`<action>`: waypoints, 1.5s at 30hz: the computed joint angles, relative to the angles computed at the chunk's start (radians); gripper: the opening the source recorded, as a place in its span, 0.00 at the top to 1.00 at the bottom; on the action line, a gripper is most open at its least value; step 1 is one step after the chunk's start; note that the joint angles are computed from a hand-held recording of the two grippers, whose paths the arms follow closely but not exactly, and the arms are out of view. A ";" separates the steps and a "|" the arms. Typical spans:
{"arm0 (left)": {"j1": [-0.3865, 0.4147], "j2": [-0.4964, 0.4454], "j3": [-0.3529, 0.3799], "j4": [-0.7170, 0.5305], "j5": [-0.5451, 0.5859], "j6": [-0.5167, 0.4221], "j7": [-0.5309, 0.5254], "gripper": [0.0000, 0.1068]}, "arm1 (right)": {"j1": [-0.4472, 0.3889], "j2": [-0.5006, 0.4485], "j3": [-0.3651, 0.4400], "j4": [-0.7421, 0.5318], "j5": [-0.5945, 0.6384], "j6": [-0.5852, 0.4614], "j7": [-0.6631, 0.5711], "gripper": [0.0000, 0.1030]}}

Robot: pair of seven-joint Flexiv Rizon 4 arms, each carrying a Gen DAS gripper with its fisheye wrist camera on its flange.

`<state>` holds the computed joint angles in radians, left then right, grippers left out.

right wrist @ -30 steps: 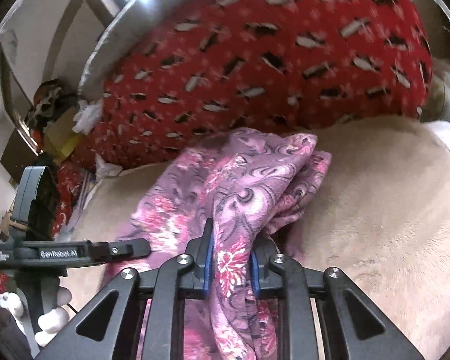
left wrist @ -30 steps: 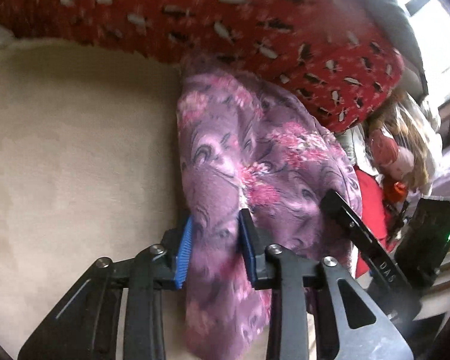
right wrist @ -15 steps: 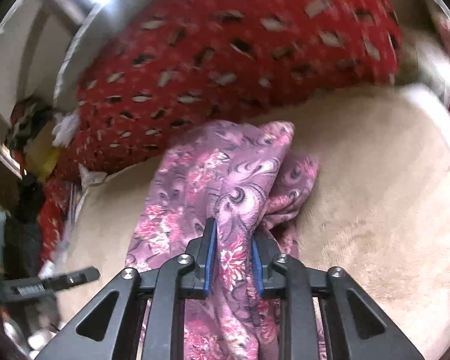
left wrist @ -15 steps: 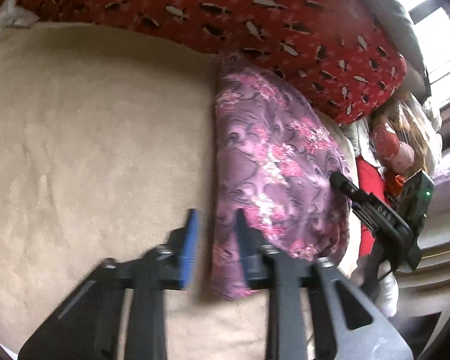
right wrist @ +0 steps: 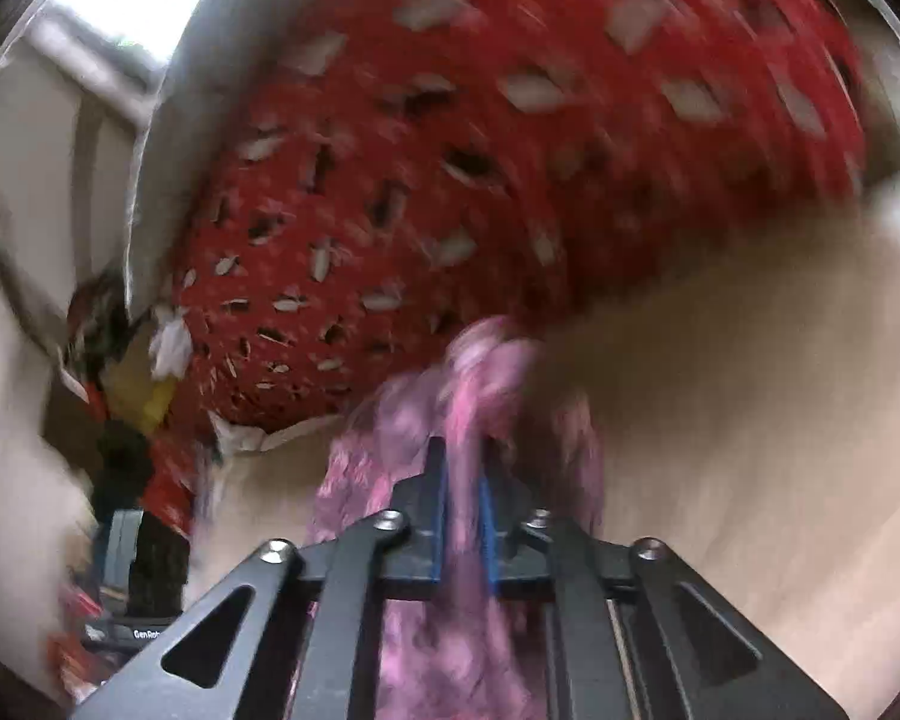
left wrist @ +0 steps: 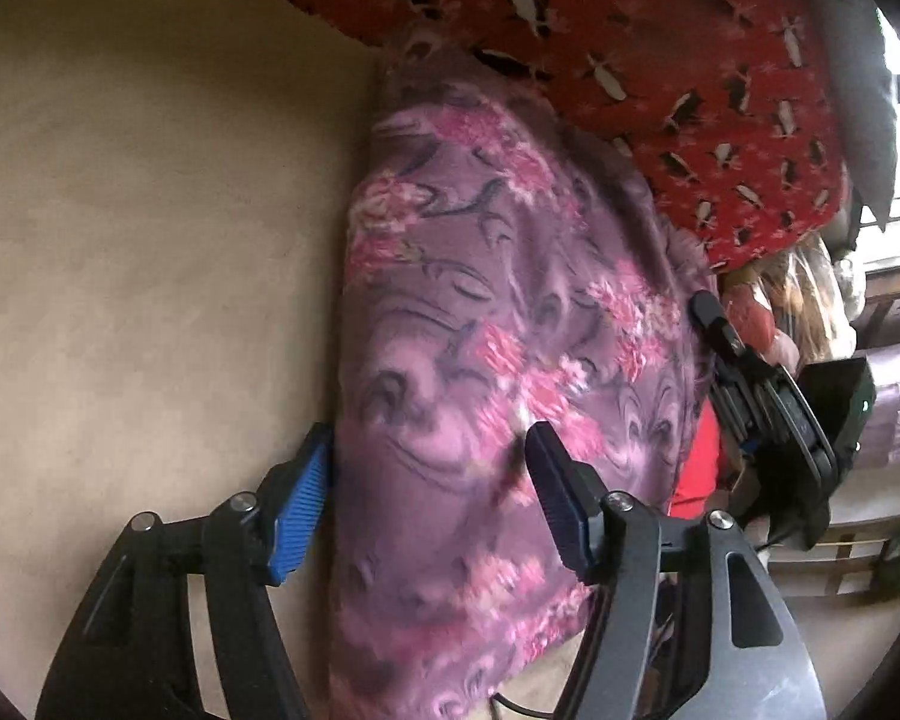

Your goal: Fold small clothes

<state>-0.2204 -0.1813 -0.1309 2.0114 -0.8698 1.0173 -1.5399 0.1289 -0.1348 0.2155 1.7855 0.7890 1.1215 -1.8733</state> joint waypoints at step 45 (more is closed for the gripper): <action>-0.127 0.433 0.128 0.426 -0.072 0.005 0.034 0.76 | 0.188 0.353 -0.056 0.314 0.334 -0.277 -0.061 0.67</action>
<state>-0.3476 0.2518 -0.0029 2.4370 -0.9421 1.0219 -1.5055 0.3170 0.2181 0.1593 2.0996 1.1232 0.8442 -1.9339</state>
